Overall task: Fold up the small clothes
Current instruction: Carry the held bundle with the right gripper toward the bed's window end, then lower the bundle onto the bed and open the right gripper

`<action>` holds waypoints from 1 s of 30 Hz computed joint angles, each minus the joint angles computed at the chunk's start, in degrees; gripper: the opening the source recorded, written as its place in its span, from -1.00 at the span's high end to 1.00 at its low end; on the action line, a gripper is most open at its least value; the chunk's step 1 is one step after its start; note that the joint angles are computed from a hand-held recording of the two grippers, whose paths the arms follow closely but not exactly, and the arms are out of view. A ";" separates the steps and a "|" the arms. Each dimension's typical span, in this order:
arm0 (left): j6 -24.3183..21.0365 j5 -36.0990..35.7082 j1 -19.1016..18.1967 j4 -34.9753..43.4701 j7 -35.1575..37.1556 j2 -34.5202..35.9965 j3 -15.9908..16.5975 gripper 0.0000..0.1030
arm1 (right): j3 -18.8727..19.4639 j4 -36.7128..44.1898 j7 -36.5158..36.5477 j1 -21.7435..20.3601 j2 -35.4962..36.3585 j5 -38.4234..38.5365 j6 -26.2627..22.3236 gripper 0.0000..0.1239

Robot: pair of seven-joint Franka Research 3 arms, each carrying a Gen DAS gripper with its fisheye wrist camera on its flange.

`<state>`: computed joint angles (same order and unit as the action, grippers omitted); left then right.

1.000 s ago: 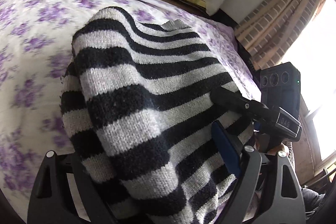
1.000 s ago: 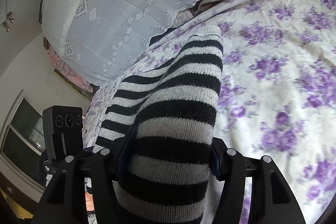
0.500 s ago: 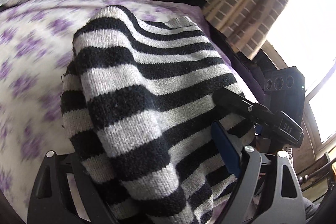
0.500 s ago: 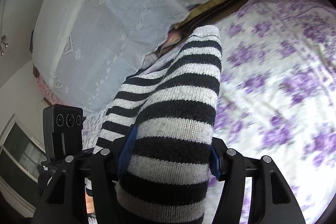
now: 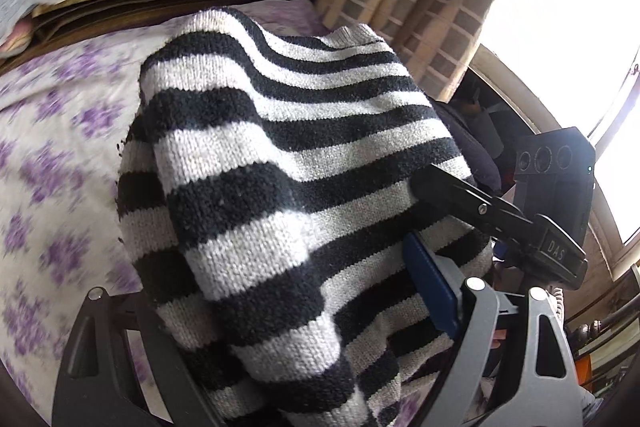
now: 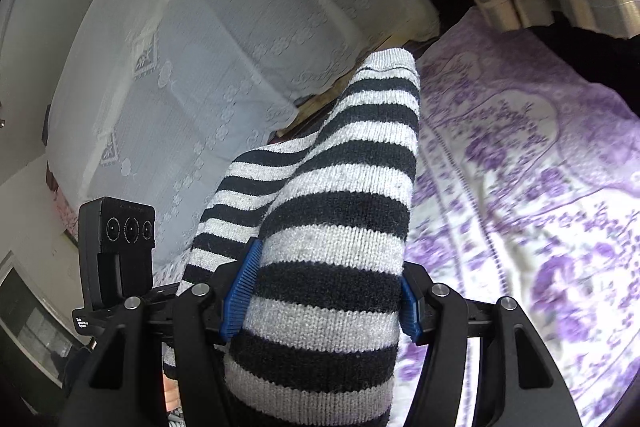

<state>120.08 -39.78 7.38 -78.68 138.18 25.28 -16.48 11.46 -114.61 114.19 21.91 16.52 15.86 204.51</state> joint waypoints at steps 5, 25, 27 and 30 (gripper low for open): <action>1.08 2.08 -2.69 3.09 -1.77 2.51 -0.94 -0.64 | 0.14 -3.78 3.65 -3.58 -1.95 -3.05 2.08 0.02; 4.72 15.73 -10.64 16.06 -12.96 17.01 -2.62 -0.84 | -1.29 -7.89 7.89 -8.82 -2.11 2.41 -4.22 0.04; 6.44 16.00 -10.00 14.95 -13.55 16.71 -3.01 -0.89 | 1.84 -8.82 12.79 -12.75 -1.95 -1.88 -3.02 0.04; 11.32 17.83 -9.84 10.13 -12.74 14.04 -3.01 -0.92 | -1.86 -8.73 10.48 -8.34 -2.23 1.17 -3.48 0.02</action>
<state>131.40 -21.95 -2.45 -68.55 125.43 39.31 -19.49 9.60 -123.33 124.67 13.57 14.29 17.03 201.03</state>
